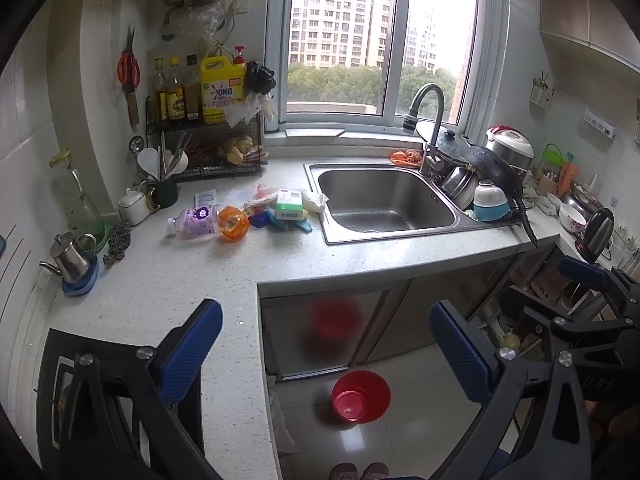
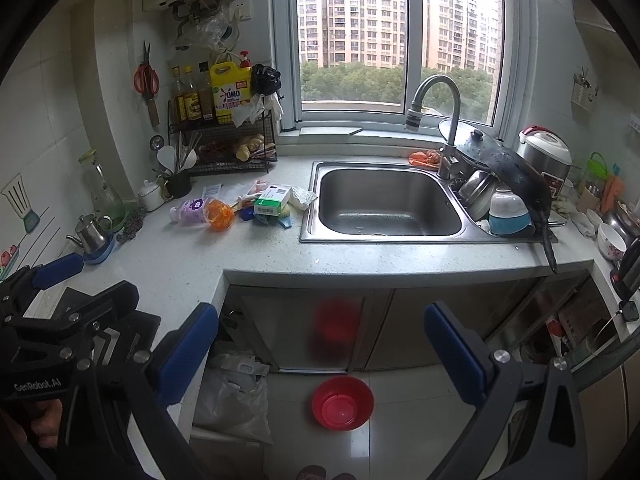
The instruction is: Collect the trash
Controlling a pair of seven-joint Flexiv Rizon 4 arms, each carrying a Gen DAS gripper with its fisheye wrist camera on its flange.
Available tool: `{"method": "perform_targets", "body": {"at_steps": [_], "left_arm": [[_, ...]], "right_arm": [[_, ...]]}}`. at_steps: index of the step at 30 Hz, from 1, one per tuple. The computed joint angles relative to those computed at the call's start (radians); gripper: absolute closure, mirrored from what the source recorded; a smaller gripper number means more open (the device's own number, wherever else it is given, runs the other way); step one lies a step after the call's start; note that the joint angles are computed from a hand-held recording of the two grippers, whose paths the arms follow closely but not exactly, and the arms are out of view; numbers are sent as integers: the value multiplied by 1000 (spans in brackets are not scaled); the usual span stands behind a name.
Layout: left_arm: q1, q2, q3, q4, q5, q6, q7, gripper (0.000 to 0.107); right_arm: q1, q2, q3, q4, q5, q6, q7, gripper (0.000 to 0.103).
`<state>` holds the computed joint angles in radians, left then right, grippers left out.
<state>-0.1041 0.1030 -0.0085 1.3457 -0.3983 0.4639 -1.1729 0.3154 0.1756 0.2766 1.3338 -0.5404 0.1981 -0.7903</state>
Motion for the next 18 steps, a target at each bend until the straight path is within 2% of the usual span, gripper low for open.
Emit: {"method": "perform_targets", "body": {"at_steps": [8, 16, 18], "left_arm": [[-6, -7, -15, -20, 36, -16, -23, 4], [-11, -40, -35, -83, 99, -52, -131, 4], [-10, -52, -39, -101, 133, -55, -153, 4]], "right_arm": [[-15, 14, -13, 14, 35, 29, -20, 0], [-41, 26, -44, 22, 112, 99, -76, 0], [-58, 32, -42, 59, 73, 178, -97, 0]]}}
